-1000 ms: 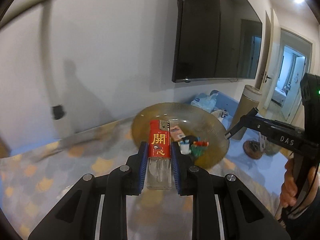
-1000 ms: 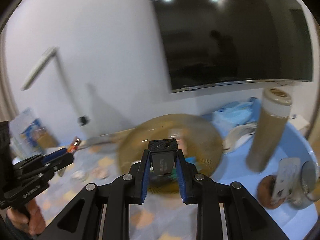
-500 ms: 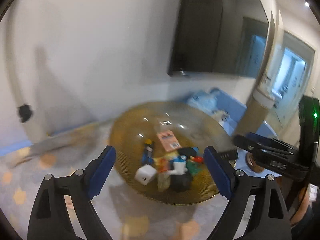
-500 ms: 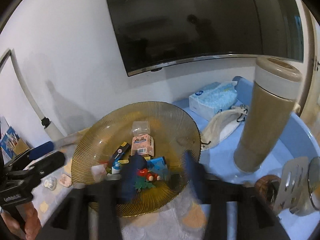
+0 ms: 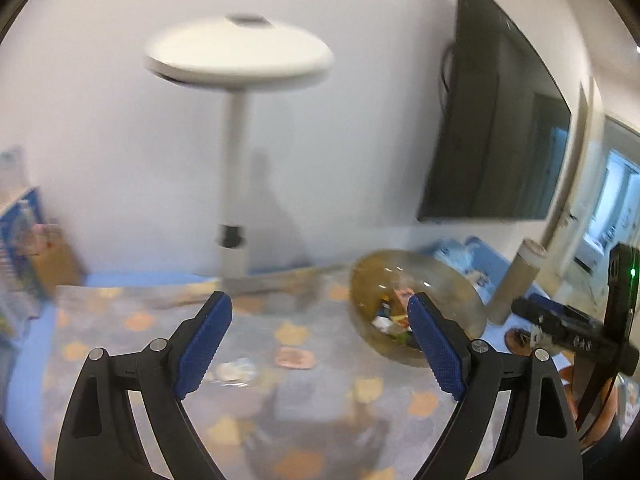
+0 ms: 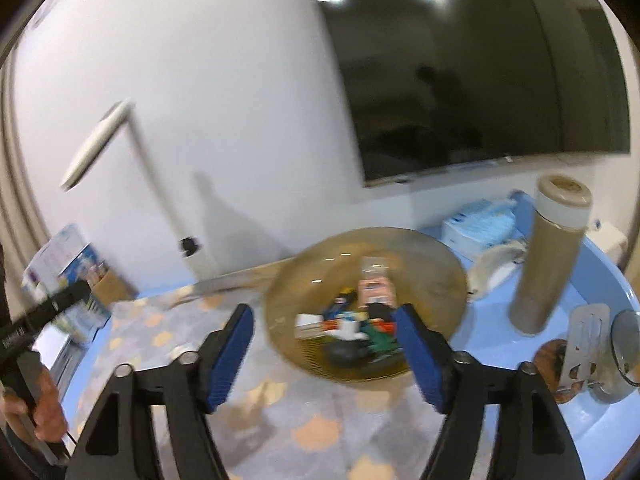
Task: Organize rigid objects
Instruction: 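Move both tools back toward the tape dispenser and pink eraser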
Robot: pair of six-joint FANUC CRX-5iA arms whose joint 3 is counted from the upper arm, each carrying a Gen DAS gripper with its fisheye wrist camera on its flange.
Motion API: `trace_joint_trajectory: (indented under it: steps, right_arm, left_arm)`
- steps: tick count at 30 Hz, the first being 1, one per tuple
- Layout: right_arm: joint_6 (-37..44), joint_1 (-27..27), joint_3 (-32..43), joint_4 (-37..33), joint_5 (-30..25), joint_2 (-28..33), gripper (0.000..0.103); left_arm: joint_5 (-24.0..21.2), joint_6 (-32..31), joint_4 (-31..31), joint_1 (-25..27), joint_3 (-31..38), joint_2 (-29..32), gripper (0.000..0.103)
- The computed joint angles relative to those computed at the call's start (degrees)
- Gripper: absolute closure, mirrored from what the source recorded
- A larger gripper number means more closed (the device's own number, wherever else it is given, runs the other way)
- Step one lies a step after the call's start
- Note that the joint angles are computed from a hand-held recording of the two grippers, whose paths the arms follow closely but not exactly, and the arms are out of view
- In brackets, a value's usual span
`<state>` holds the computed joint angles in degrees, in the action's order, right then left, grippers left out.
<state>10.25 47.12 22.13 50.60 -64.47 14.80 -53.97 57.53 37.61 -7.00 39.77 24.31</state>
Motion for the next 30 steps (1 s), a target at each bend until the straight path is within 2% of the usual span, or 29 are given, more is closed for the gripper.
trace_joint_trajectory:
  steps: [1, 4, 6, 8, 10, 14, 16, 18, 20, 22, 23, 25, 27, 30]
  right_arm:
    - [0.48, 0.73, 0.93, 0.62, -0.28, 0.74, 0.013]
    - [3.32, 3.12, 3.7, 1.14, -0.15, 2.92, 0.013]
    - [5.42, 4.28, 5.63, 0.48, -0.37, 4.51, 0.013]
    - [7.17, 5.35, 7.89, -1.07, -0.93, 6.5, 0.011]
    - [8.4, 5.87, 8.9, -3.53, -0.58, 7.81, 0.011]
    - [11.17, 5.89, 11.2, -9.94, -1.72, 11.9, 0.011]
    - [11.68, 5.7, 10.73, -10.31, -2.03, 13.62, 0.011]
    - [12.7, 5.61, 11.1, -9.95, -4.65, 16.09, 0.011]
    - [13.56, 5.13, 12.11, -12.58, -6.22, 17.19, 0.011]
    - [14.11, 4.83, 12.28, -13.04, -6.0, 17.15, 0.011]
    - [13.82, 4.79, 11.49, -12.74, -5.39, 16.81, 0.01]
    - [15.87, 4.44, 14.3, -15.59, -7.61, 18.26, 0.01]
    - [18.76, 4.18, 18.74, -17.36, -10.66, 20.68, 0.01]
    - [19.95, 4.46, 19.53, -17.26, -11.42, 21.35, 0.01]
  left_arm:
    - [-0.13, 0.8, -1.14, 1.09, -1.04, -1.48, 0.012]
    - [0.71, 0.39, -0.14, 3.76, -5.51, -4.96, 0.011]
    - [2.86, -0.43, 1.7, 5.32, -10.07, -7.46, 0.0]
    - [4.63, -0.65, 2.84, 6.29, -14.25, -9.2, 0.001]
    - [4.15, 0.35, 1.89, 7.09, -16.92, -9.79, 0.001]
    - [4.87, 6.88, -8.63, 6.59, -19.88, -9.27, 0.001]
    - [3.26, 11.99, -15.68, 5.65, -19.2, -7.51, 0.001]
    - [1.22, 14.18, -18.14, 5.4, -18.78, -6.1, 0.001]
    - [3.17, 15.08, -20.07, 4.99, -20.47, -6.27, 0.001]
    - [5.42, 17.97, -25.78, 3.7, -20.99, -6.91, 0.001]
    - [3.81, 19.34, -28.12, 3.21, -19.41, -6.34, 0.001]
    - [4.51, 16.79, -26.59, 3.08, -20.26, -6.68, 0.001]
    - [6.32, 16.36, -28.13, 2.39, -21.68, -7.93, 0.001]
    - [7.6, 15.04, -30.37, 1.18, -22.44, -8.83, 0.001]
